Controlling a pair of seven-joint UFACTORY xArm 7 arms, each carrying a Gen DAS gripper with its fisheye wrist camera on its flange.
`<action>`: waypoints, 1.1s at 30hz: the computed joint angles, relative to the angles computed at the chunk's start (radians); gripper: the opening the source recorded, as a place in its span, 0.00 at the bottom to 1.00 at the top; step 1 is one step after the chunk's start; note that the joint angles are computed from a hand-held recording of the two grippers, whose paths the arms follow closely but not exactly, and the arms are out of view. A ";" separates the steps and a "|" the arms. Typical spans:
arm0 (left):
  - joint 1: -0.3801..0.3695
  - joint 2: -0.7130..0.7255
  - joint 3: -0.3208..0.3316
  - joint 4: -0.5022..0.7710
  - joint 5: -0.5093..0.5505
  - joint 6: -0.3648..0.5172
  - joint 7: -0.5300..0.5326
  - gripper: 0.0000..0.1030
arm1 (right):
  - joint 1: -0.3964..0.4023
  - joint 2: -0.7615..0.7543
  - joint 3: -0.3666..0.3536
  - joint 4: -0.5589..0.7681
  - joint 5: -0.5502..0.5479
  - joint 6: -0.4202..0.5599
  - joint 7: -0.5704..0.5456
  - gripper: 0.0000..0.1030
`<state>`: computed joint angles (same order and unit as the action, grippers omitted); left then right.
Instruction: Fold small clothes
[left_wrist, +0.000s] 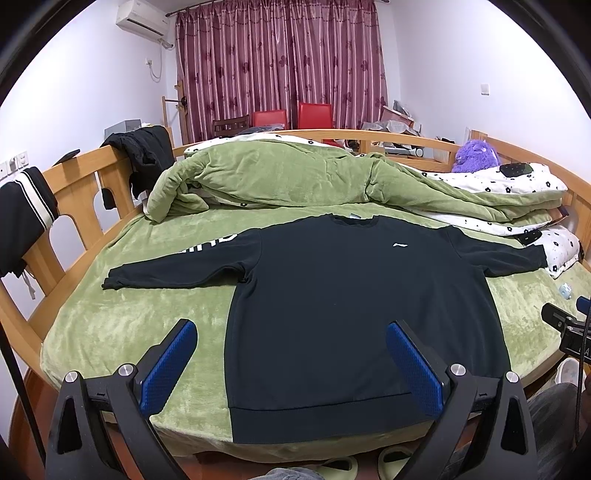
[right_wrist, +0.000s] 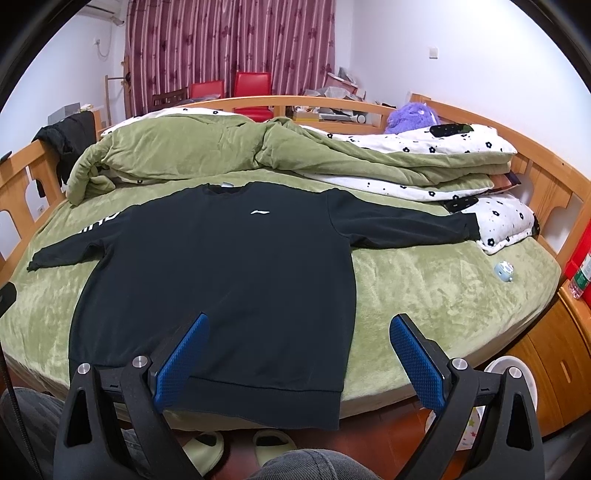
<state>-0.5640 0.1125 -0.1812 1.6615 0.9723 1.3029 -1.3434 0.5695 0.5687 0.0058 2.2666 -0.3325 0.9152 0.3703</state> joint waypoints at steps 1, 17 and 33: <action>0.000 0.000 0.000 0.000 0.000 0.000 0.000 1.00 | 0.000 0.001 0.000 0.003 0.001 0.002 0.000 0.94; 0.001 -0.004 0.000 -0.004 -0.001 -0.002 -0.004 1.00 | 0.009 -0.002 -0.004 0.006 -0.013 0.007 -0.010 0.94; 0.003 -0.008 -0.004 -0.008 0.001 -0.001 -0.008 1.00 | 0.019 0.007 -0.008 0.023 -0.022 0.018 -0.010 0.94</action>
<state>-0.5605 0.1046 -0.1857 1.6537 0.9733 1.3014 -1.3516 0.5885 0.5761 -0.0025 2.2898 -0.3546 0.9333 0.3599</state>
